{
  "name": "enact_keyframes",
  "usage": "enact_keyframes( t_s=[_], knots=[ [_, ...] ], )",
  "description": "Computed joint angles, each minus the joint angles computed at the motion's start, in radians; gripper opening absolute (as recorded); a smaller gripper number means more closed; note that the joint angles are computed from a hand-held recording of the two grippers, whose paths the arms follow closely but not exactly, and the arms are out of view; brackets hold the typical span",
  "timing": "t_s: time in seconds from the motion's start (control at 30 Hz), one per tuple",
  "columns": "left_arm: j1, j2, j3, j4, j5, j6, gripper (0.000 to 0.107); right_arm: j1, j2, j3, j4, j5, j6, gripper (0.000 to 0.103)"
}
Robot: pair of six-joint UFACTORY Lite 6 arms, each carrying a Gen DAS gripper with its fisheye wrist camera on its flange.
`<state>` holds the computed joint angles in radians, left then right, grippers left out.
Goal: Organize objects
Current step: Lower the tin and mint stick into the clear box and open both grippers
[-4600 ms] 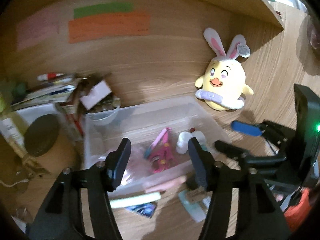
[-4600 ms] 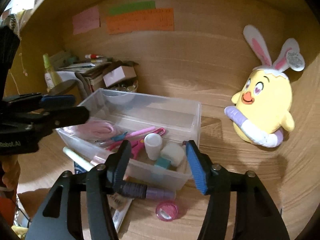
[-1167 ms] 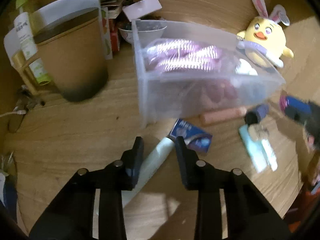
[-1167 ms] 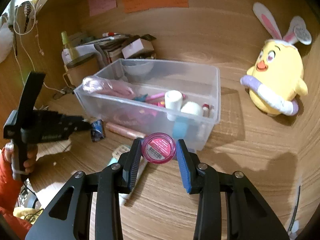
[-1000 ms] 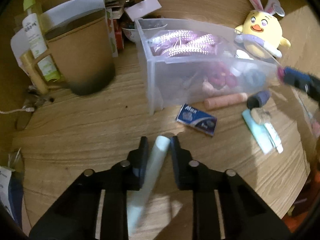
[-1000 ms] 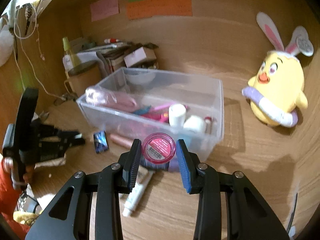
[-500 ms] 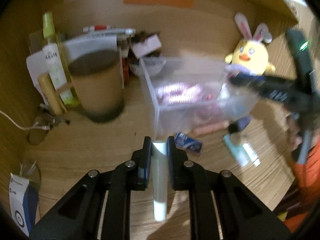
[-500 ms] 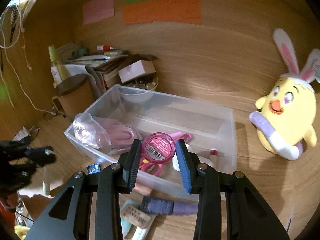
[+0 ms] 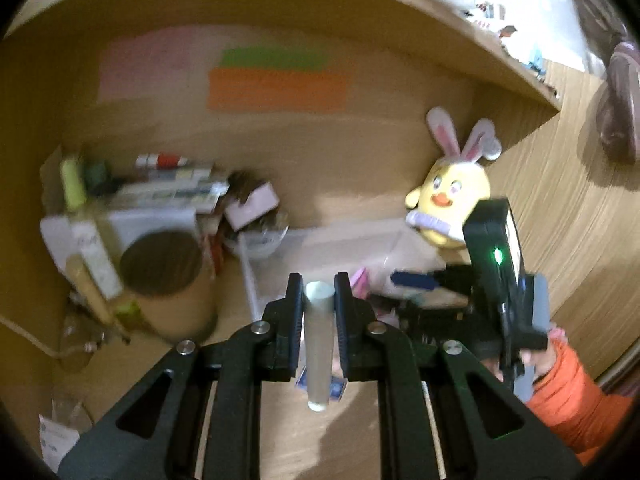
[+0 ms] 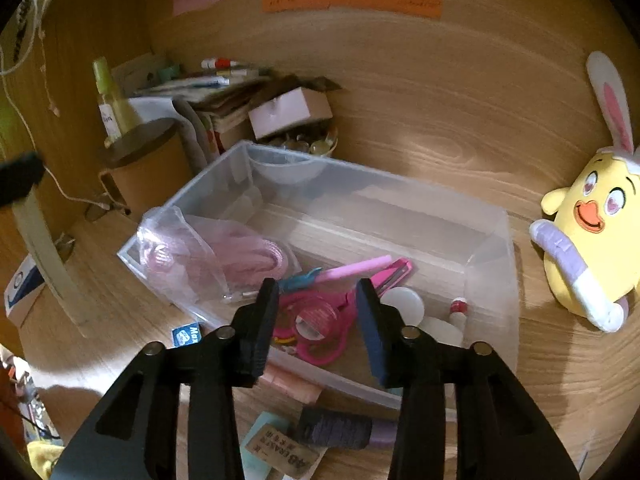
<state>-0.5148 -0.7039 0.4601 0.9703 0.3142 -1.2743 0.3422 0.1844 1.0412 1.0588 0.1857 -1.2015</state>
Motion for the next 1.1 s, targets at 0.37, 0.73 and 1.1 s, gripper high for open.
enact_keyframes(
  t_s=[0.37, 0.73, 1.1],
  knots=[
    [0.046, 0.379, 0.287, 0.254, -0.099, -0.239, 0.014, -0.127, -0.222, -0.179, 0.273, 0.079, -0.335, 0.056],
    [0.096, 0.699, 0.4, 0.43, -0.149, -0.435, 0.014, -0.258, -0.277, -0.328, 0.315, 0.139, -0.458, 0.059],
    [0.061, 0.604, 0.28, 0.456, -0.073, -0.477, 0.023, -0.156, -0.305, -0.454, 0.457, 0.144, -0.592, 0.059]
  ],
)
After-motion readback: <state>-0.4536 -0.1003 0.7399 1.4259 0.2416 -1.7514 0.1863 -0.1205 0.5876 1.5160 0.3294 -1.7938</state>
